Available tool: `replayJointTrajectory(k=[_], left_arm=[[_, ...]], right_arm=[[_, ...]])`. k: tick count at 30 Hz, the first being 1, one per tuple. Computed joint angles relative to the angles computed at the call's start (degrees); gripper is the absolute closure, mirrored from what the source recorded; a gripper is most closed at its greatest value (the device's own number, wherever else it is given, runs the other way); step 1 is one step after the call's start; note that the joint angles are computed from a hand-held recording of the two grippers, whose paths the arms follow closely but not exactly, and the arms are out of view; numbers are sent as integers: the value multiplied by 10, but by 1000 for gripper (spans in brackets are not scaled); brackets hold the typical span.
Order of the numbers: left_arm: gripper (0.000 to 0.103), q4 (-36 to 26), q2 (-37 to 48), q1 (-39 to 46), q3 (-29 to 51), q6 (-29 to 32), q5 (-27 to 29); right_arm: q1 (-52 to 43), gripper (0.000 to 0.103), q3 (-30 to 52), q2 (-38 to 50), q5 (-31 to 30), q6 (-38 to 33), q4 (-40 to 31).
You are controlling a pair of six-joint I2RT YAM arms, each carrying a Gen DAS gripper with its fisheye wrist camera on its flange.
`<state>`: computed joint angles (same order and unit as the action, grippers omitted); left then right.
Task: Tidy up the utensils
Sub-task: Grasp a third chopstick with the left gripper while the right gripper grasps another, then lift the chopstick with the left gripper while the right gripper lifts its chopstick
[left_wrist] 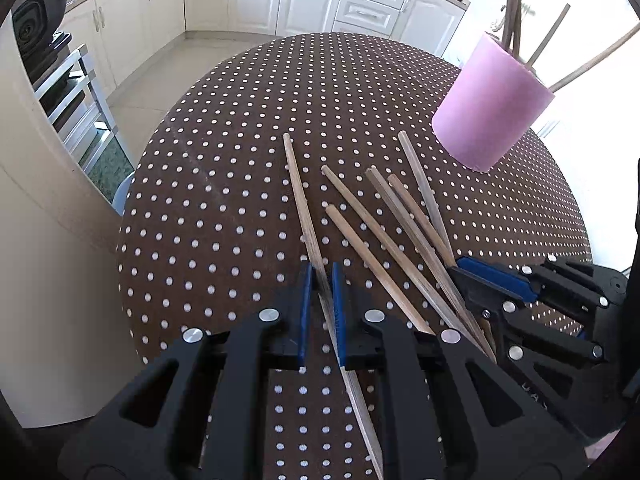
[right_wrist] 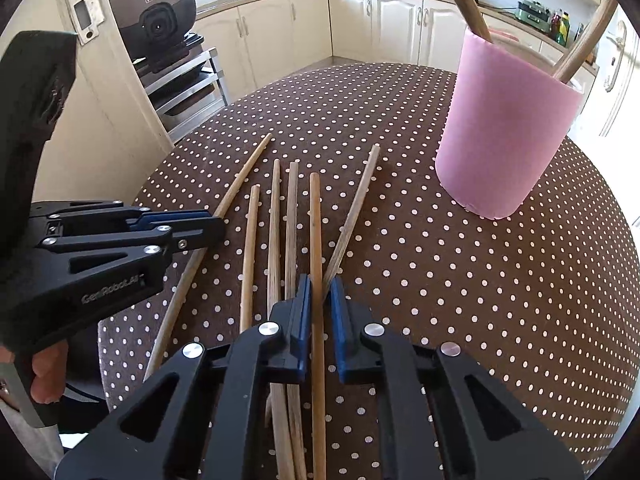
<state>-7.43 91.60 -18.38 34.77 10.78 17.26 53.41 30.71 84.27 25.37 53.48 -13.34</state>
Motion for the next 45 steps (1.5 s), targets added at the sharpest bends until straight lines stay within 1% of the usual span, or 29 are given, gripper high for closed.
replayJointTrajectory(k=[4, 8, 11, 14, 17, 22, 26, 29, 32, 35, 38, 40, 43, 44, 45], left_arm=[[94, 2, 0, -2, 1, 1, 0], [96, -3, -5, 11, -6, 5, 20], [97, -2, -14, 9, -14, 3, 18], [97, -3, -23, 5, -22, 6, 18], [97, -1, -31, -1, -28, 1, 10], [97, -10, -29, -11, -22, -9, 4], [97, -18, -11, -18, 1, -13, -7], [96, -18, -5, -20, 8, -10, -11], [97, -16, -8, -16, 7, -11, -1], [97, -12, -30, -3, -3, -11, 16], [97, -25, -69, 9, -12, -8, 41], [97, -33, -100, 6, -19, -11, 42], [97, -44, -112, -4, -15, -13, 30], [97, -38, -114, -9, -17, -16, 19], [97, -34, -112, -15, -18, -20, 4]], right_arm=[[-5, 95, -12, -17, -6, 10, 12], [-5, 97, -27, -43, -5, 21, 10], [-7, 98, -28, -54, -6, 24, 0], [-9, 101, -29, -56, -11, 22, -2], [-5, 100, -29, -59, -12, 29, -10], [-26, 99, -19, -55, -42, 8, -13], [-51, 100, -11, -39, -64, -17, 4], [-60, 103, -13, -44, -69, -24, 8], [-56, 103, -19, -61, -59, -20, 6], [-44, 103, -27, -91, -40, -14, -7], [-30, 103, -29, -126, -15, -5, -30], [-18, 103, -27, -150, 1, 1, -50], [-24, 102, -22, -147, -18, -8, -64], [-27, 100, -22, -139, -24, -9, -61], [-36, 100, -23, -126, -39, -15, -51]])
